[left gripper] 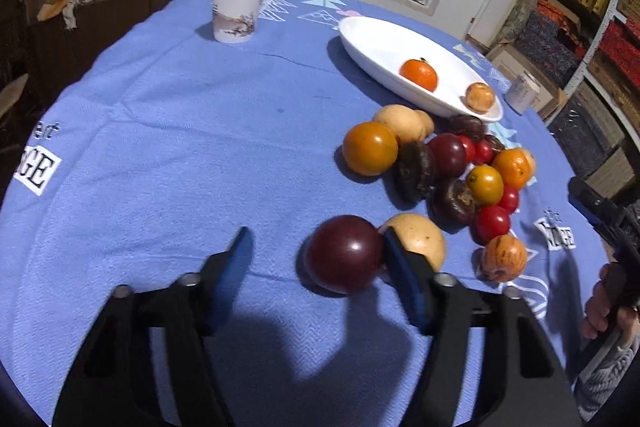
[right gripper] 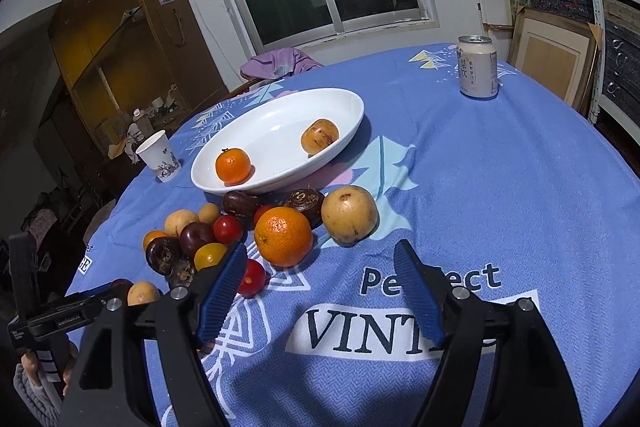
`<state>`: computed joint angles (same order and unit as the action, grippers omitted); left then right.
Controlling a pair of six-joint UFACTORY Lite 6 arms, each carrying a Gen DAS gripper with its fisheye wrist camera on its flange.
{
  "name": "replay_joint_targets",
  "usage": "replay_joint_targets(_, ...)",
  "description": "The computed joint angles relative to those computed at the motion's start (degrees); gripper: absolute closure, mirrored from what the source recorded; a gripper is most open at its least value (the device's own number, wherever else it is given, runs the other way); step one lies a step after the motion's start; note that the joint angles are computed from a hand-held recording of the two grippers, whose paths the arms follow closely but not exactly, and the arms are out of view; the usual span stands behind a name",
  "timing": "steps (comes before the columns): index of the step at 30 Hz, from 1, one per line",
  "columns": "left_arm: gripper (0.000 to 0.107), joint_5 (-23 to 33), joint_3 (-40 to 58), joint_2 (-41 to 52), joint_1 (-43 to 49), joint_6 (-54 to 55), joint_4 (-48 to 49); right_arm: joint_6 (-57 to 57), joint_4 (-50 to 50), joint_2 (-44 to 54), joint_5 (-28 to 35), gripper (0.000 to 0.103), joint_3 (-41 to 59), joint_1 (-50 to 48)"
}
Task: Organize fruits
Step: 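Grasp the dark red plum with the left tool while the right tool grasps a brown oval fruit, then carry both fruits over the white plate and open both tools to release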
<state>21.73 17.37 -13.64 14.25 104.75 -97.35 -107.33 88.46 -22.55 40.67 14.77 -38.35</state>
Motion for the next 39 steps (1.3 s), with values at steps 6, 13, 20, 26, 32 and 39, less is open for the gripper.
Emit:
replay_joint_targets(6, 0.055, 1.8, 1.7, 3.0, 1.6, 0.1, -0.4, -0.3, 0.0, 0.3, 0.2, 0.026, 0.0, -0.3)
replay_joint_targets(13, 0.071, -3.3, 1.3, 2.6, -4.6, 9.1, -10.5, -2.0, 1.5, -1.1, -2.7, 0.026, -1.4, 2.7)
replay_joint_targets(20, 0.071, -3.8, 0.9, 2.0, -2.5, 9.5, -11.8, -0.6, -2.8, -7.1, -5.4, 0.026, -4.7, 10.7)
replay_joint_targets(26, 0.071, -3.9, 0.3, 0.8, 2.4, 12.7, -17.0, 5.0, -5.9, -18.3, -11.2, 0.029, -10.4, 25.5)
replay_joint_targets(32, 0.071, -2.9, 0.4, 1.0, 3.9, 10.4, -13.8, 11.0, -10.9, -19.0, -10.8, 0.054, -10.0, 30.3)
replay_joint_targets(39, 0.071, -2.7, 1.0, 2.2, 4.2, 9.0, -12.3, 11.1, -8.2, -11.0, -18.7, 0.067, -7.0, 41.3)
